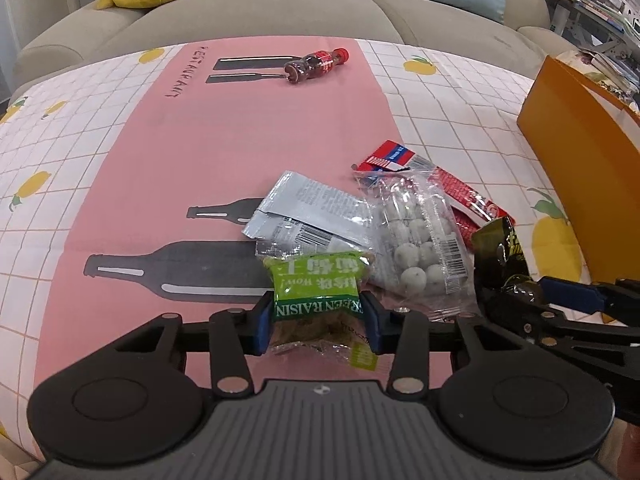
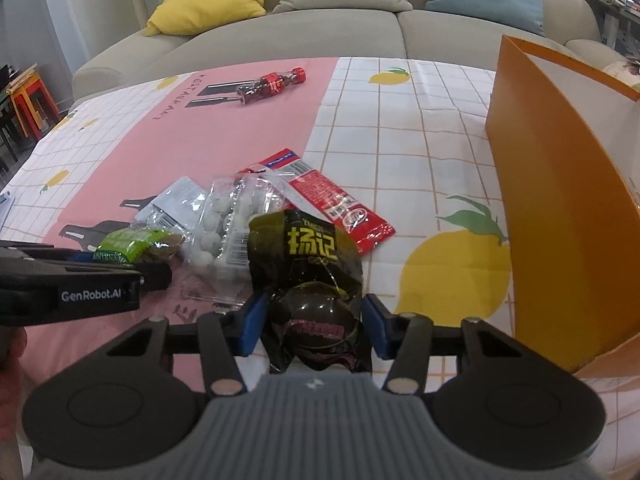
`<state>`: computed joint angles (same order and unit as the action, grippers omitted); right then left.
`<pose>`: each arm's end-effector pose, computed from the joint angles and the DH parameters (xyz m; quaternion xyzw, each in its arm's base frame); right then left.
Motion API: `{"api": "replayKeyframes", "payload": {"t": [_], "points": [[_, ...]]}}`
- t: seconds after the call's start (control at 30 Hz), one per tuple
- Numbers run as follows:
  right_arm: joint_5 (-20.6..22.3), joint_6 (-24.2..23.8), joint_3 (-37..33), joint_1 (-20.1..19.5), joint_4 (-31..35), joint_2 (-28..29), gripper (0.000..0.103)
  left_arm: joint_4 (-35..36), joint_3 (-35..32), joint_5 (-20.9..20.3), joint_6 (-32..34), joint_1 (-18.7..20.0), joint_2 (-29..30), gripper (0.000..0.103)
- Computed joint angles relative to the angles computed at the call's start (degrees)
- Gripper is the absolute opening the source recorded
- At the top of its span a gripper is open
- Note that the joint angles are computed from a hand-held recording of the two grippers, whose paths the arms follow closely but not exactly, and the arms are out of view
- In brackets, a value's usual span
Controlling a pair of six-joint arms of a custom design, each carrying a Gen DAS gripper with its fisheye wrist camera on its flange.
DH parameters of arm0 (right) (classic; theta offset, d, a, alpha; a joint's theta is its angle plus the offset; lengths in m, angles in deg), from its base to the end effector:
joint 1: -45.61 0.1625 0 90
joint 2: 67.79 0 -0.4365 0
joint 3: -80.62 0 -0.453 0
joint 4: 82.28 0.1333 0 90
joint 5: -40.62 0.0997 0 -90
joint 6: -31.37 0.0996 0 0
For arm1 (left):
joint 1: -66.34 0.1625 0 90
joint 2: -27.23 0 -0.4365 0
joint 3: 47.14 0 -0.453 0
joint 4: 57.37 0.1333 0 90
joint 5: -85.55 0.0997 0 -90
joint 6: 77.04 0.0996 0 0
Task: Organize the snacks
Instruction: 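Lift and carry the raisin packet in left tool while right tool carries the dark bag to the box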
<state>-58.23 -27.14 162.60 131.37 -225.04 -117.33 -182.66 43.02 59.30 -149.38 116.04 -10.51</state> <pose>0.0590 -0.7998 0.1940 0.4355 -0.8796 0.1106 0.1564 -0.2854 -0.6807 -0.0008 -0.1562 0.8288 -0.3644 0.3948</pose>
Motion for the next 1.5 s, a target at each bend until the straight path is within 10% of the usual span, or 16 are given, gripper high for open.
{"api": "replayKeyframes", "payload": {"t": [0.83, 1.5], "points": [[3.0, 4.3, -6.4, 2.5, 10.6, -3.6, 0.039, -1.2, -9.1, -4.8, 9.6, -3.4, -0.2, 0.049], [-5.1, -5.4, -45.4, 2.2, 23.4, 12.1, 0.039, 3.3, -58.3, -14.1, 49.1, 0.0, 27.2, 0.049]]}}
